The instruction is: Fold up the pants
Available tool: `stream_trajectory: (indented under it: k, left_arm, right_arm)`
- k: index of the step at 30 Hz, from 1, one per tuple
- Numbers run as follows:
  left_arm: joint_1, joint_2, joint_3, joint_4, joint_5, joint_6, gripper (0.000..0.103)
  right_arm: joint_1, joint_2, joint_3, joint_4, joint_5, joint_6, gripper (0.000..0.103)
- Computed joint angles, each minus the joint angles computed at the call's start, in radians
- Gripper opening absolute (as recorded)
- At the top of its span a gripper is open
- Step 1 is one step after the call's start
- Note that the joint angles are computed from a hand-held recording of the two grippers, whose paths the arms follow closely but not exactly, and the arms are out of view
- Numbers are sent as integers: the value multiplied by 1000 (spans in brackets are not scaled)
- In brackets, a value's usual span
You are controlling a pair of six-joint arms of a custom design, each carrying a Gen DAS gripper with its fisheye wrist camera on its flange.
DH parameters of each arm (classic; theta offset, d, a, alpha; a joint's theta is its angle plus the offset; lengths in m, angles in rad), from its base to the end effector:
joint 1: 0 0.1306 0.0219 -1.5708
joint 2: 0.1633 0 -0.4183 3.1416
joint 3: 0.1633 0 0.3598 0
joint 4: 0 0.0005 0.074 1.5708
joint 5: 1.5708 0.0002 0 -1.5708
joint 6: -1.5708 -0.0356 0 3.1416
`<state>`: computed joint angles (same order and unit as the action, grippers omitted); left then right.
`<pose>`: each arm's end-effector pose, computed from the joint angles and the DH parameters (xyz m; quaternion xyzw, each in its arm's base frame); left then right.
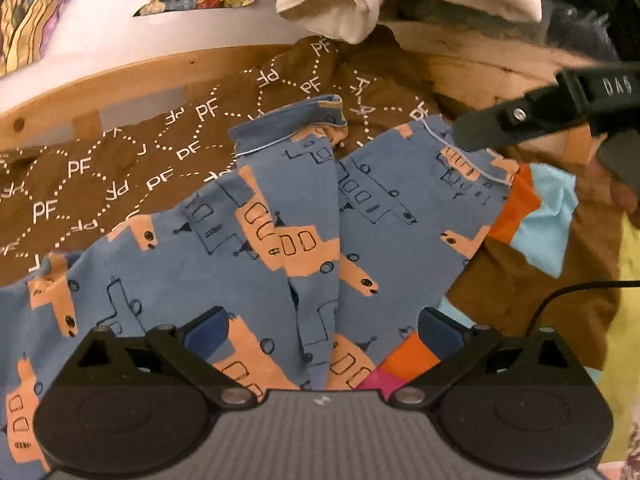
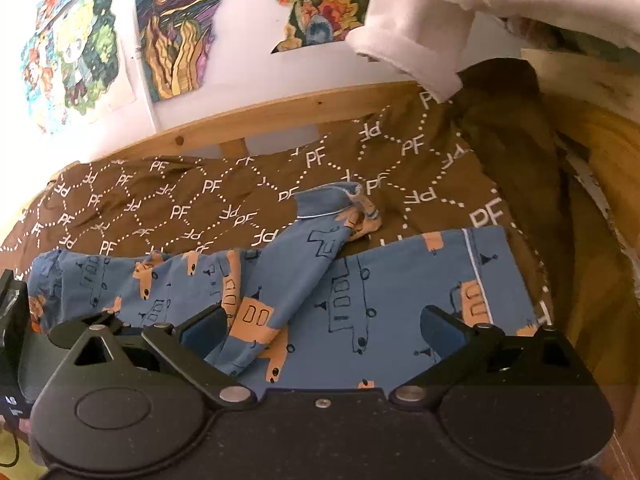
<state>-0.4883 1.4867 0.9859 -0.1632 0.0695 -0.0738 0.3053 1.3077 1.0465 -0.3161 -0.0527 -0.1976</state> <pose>0.4020 -0.2169 0.3072 0.2638 0.8589 -0.1206 0.4220 0.3997 0.1274 0.3939 -0.0598 0.8769 0.1410 0.4557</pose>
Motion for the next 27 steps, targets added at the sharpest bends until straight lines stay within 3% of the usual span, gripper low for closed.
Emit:
stream_trajectory:
  k: [8,10,13,17,20,24,27]
  left_arm:
    - [14,27,31,-36,105,34,98]
    - [20,36,42,-55,124,41,90]
    - [34,55,66,-97,159,61,76]
    - [57,66,86,-137,197,84,56]
    - [73,73,100,-158,213,110,46]
    - [99,86,121,-192,245,168,37]
    - [105,92,132,-215,237,166,33]
  right_arm:
    - [1,108,127,-28,-131,92,102]
    - [10,148,177,-34,-118,114,97]
    - [16,223,275,-72,-118,121,79]
    - [30,343,445,-188,-36,158,58]
    - [39,426,556,-268,22,145,42]
    - [61,510,663,-359,71,100,37]
    - [80,552,713,-403,118,90,37]
